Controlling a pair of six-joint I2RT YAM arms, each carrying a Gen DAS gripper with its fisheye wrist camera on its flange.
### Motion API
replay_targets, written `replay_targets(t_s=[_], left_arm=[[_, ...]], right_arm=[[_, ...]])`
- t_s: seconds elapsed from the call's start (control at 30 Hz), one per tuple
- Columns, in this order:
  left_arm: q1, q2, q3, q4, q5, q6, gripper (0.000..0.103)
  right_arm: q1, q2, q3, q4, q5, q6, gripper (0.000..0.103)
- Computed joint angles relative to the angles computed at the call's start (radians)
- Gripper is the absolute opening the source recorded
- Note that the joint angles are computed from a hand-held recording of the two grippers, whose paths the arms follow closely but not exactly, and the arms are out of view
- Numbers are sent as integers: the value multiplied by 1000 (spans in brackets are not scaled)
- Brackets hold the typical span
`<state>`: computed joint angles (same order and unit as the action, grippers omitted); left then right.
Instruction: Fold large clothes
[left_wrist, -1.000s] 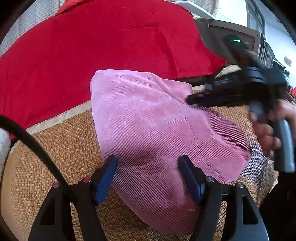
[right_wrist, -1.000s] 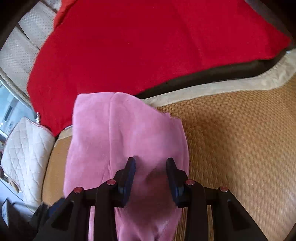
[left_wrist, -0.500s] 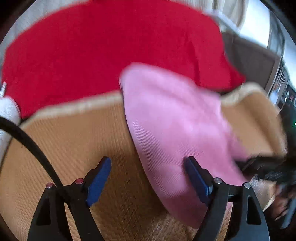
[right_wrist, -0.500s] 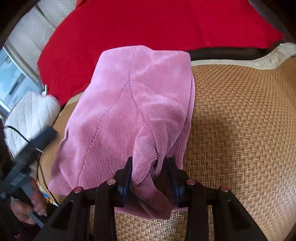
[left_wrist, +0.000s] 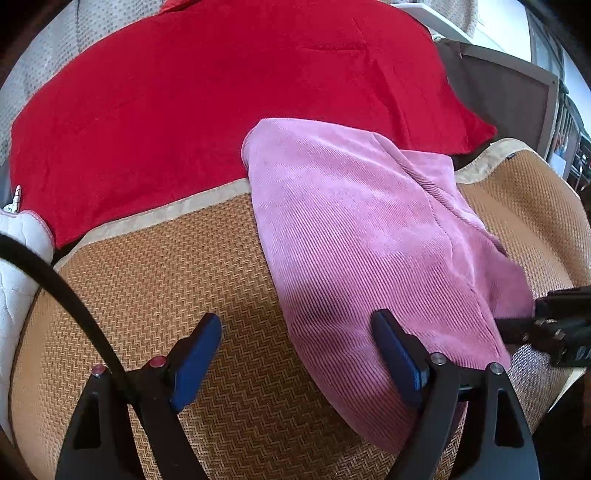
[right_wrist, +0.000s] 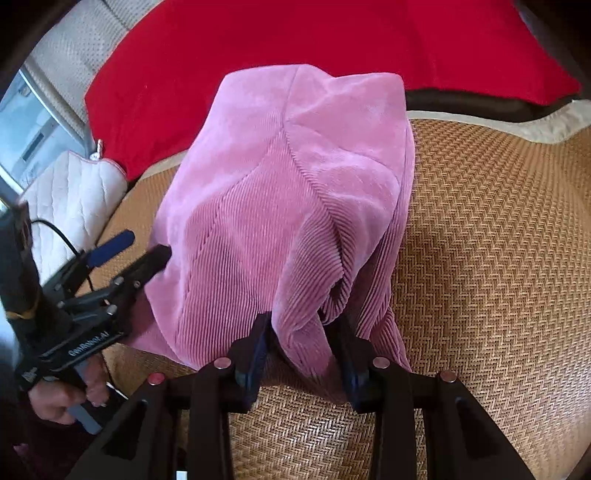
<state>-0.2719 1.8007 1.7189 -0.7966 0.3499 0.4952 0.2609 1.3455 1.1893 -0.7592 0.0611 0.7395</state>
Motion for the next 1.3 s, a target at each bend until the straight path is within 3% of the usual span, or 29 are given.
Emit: replay_targets(t_s=[0.13,0.3,0.43,0.57,0.67,0.87,1.07,1.3], left_arm=[[1,-4,2,-4,0,-5,85],[4,-19,8,-28,4,-23,85],[17,-10,22,-38,19,-33,85],[30,4,44,-54,38,-31,85],[34,4,54,-56,38,-33,85],[43,-23,44,-55,50,-25,85],[31,-25,33,-43,42,-23,85],[29,-38,29,-27,64,-29,85]], right_arm=[[-41,-81,0,-16,-6,0,40],[17,-160,5,16,168,7,40],[48,-75,13,49,186,-2,37],[33,22,56,-5,174,-1,37],[18,-9,37,16,162,18,37],[112,-76,22,95,303,-7,37],[59,59,82,58,202,17,36],[51,-68,23,100,231,12,36]])
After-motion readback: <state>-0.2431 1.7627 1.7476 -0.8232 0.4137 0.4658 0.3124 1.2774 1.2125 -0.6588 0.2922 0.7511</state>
